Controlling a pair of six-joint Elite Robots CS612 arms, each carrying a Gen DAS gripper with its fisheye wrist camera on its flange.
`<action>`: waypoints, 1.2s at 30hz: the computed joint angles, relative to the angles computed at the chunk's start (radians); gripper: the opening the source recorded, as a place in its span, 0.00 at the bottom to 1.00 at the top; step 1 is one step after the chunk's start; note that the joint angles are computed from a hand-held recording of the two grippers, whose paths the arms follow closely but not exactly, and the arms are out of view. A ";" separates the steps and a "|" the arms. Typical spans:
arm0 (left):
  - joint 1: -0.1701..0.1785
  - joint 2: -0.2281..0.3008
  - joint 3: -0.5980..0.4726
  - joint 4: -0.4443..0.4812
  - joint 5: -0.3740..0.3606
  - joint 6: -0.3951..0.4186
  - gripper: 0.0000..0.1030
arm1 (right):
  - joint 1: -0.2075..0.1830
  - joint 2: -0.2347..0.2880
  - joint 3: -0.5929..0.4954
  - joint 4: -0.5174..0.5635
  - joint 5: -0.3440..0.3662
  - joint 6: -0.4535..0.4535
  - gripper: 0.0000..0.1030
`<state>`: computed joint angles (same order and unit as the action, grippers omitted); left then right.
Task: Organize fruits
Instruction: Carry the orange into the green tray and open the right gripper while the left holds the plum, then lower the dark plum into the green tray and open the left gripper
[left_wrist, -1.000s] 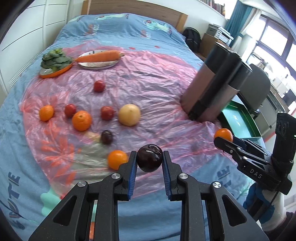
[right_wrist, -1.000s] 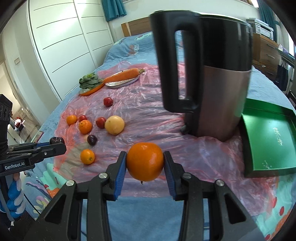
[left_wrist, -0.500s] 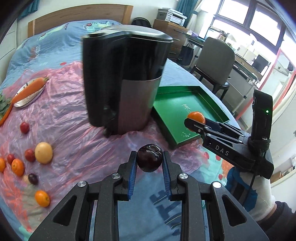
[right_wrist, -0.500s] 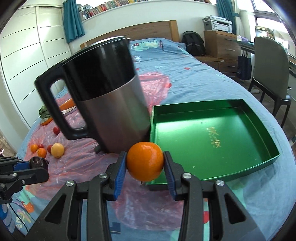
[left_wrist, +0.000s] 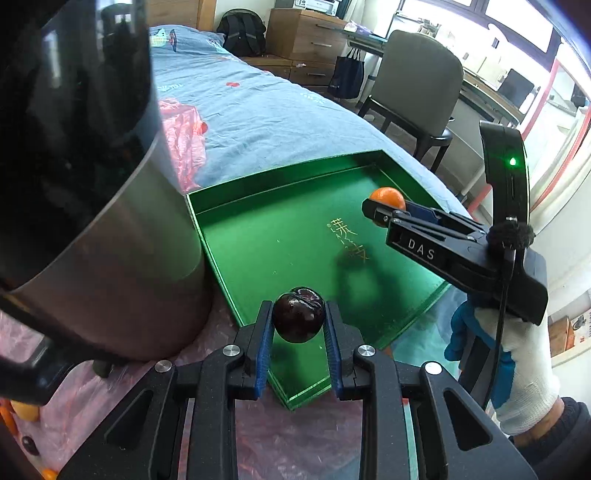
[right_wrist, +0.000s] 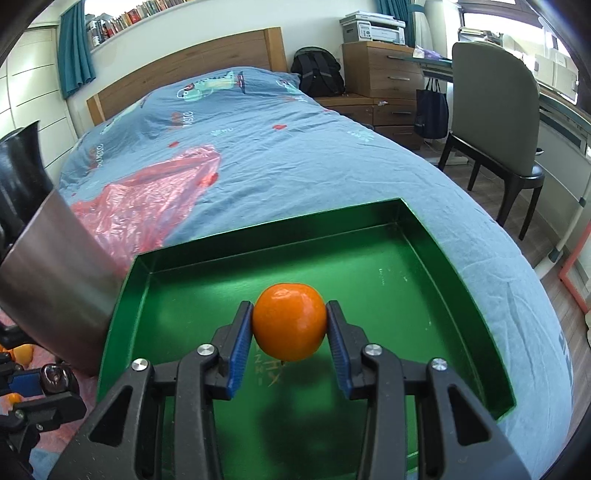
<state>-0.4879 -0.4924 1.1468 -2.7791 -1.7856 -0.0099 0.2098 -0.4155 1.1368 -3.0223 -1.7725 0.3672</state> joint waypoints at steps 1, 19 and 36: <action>-0.003 0.013 -0.022 0.022 0.005 -0.001 0.22 | -0.005 0.010 -0.019 0.026 -0.005 -0.001 0.16; -0.020 0.079 -0.093 0.107 0.074 0.013 0.25 | -0.010 0.045 -0.082 0.144 -0.042 -0.015 0.17; -0.026 -0.012 0.038 -0.025 0.061 0.044 0.47 | 0.015 -0.035 0.027 0.039 -0.079 -0.026 0.65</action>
<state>-0.5142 -0.5046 1.1844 -2.8038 -1.7247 0.0344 0.2247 -0.4502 1.1641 -2.9832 -1.8520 0.3412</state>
